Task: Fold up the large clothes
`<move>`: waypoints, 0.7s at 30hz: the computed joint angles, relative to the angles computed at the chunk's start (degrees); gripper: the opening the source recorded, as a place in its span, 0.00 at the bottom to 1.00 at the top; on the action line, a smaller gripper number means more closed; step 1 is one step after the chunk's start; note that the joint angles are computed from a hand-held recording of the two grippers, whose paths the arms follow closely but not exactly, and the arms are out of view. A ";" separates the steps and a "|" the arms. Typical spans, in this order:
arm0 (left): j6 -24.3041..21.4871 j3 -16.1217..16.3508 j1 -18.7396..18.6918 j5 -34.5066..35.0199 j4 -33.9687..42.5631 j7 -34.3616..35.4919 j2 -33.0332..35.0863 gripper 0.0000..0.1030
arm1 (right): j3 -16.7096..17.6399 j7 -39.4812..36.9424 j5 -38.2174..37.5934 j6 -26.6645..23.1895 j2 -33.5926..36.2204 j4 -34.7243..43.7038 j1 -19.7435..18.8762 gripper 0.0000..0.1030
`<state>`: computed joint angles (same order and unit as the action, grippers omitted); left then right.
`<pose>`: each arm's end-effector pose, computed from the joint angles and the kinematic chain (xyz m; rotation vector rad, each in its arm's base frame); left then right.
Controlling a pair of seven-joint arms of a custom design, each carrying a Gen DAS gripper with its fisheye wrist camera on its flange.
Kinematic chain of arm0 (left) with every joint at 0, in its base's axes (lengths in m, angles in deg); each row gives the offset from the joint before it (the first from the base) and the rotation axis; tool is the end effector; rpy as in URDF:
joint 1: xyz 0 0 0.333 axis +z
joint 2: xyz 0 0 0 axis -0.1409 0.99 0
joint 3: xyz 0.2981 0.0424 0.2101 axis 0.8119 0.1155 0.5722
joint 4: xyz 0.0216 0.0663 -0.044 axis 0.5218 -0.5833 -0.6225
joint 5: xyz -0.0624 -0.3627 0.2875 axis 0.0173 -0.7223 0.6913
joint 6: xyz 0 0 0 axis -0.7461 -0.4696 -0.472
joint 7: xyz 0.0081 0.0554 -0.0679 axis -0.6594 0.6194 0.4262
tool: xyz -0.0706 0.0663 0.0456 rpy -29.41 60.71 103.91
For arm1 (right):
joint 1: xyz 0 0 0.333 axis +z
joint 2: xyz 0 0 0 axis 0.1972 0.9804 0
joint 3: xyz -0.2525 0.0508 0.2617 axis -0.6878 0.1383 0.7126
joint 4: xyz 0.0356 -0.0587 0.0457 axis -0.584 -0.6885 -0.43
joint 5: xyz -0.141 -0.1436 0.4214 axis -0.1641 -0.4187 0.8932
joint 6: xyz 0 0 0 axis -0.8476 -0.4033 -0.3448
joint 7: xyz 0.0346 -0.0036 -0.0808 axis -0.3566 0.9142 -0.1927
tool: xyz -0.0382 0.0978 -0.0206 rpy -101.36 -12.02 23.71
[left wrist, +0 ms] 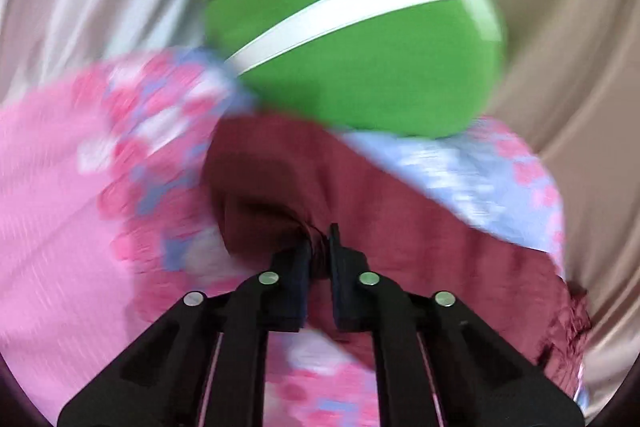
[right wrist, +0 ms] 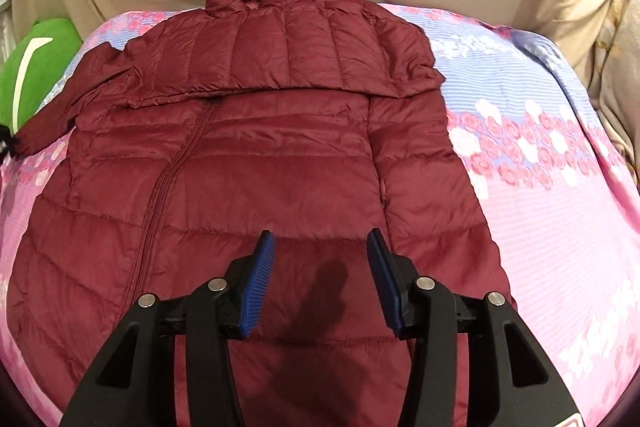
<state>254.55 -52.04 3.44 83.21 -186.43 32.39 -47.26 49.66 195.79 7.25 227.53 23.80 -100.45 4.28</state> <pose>0.6918 0.1048 0.5023 -2.3321 0.9104 -1.0233 0.5008 0.0624 0.4733 -1.7365 1.8780 -0.7367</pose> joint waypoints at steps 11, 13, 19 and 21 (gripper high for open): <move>3.41 -10.27 -13.87 15.51 11.26 13.46 -2.41 0.05 | -1.38 -1.84 3.92 2.06 -0.07 -0.50 1.98 0.46; 1.29 -14.42 -15.53 10.34 14.07 21.32 0.58 0.05 | -0.89 -2.02 3.81 2.16 0.01 -0.59 1.21 0.46; -9.64 -13.06 -27.11 11.20 22.39 22.68 12.76 0.57 | -1.56 -1.68 4.04 2.05 -0.86 -1.49 -1.13 0.52; -9.52 -12.05 -28.61 11.76 20.95 21.57 13.57 0.59 | -2.54 -2.53 4.85 2.22 -0.94 -1.73 -1.32 0.53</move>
<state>245.03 -64.10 -25.16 94.96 -165.48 53.96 -33.69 47.12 193.27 12.10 229.76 22.86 -102.18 2.96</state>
